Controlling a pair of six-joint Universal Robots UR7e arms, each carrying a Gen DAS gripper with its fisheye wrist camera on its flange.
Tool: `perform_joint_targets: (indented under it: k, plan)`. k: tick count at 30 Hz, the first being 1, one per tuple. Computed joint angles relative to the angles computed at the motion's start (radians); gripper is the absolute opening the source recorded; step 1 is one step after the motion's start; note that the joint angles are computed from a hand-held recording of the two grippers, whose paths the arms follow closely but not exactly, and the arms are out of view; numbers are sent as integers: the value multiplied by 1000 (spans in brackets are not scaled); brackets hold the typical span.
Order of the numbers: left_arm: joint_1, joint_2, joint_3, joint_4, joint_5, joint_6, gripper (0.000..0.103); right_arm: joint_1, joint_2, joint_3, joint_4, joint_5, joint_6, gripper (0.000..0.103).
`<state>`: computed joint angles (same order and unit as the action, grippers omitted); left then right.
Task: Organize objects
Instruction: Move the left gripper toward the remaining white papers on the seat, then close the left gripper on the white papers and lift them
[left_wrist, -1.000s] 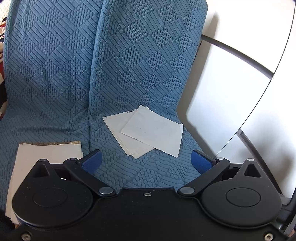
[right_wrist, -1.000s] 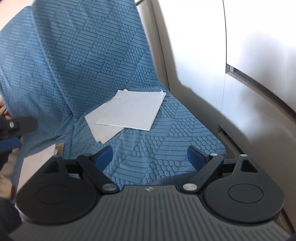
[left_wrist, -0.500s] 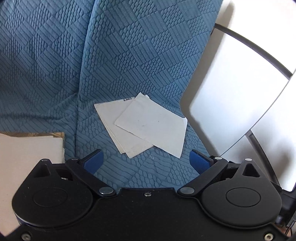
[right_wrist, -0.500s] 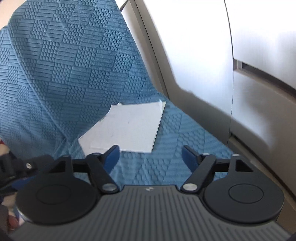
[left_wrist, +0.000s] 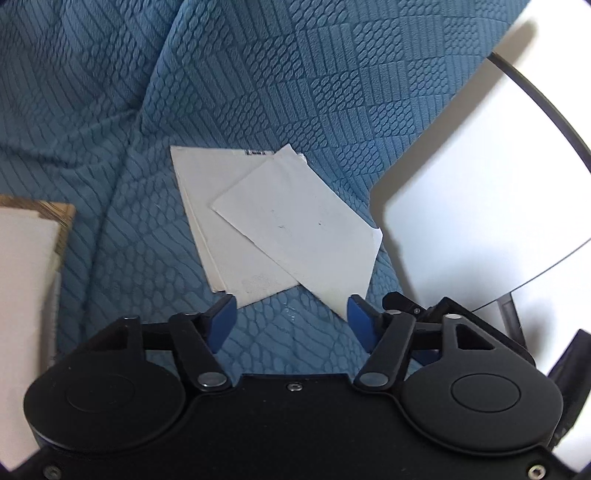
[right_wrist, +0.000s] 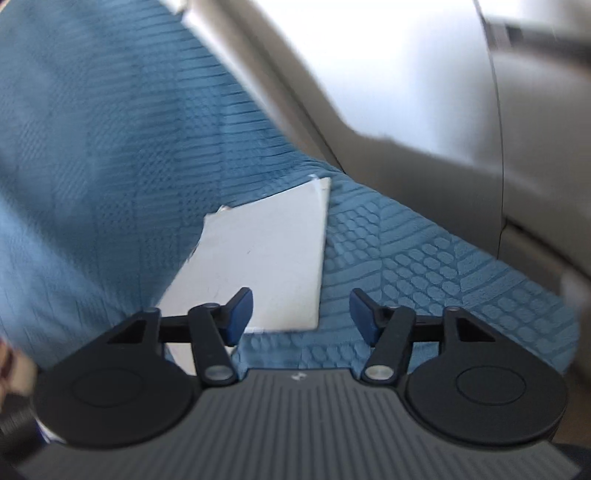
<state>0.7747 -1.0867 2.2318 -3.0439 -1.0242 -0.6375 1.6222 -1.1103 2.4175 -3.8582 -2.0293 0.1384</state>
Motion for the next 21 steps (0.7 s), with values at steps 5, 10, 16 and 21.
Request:
perform_joint_targets:
  k: [5, 10, 16, 21]
  plan:
    - [41, 66, -44, -36, -71, -1, 43, -84, -32, 5, 41, 128, 79, 49]
    - [84, 124, -83, -72, -165, -10, 37, -126, -48, 4, 101, 233, 117, 49]
    - [151, 166, -115, -98, -284, -84, 40, -171, -55, 12, 109, 354, 197, 47]
    - [197, 190, -121, -154, -350, -149, 48, -198, -49, 18, 95, 436, 248, 50]
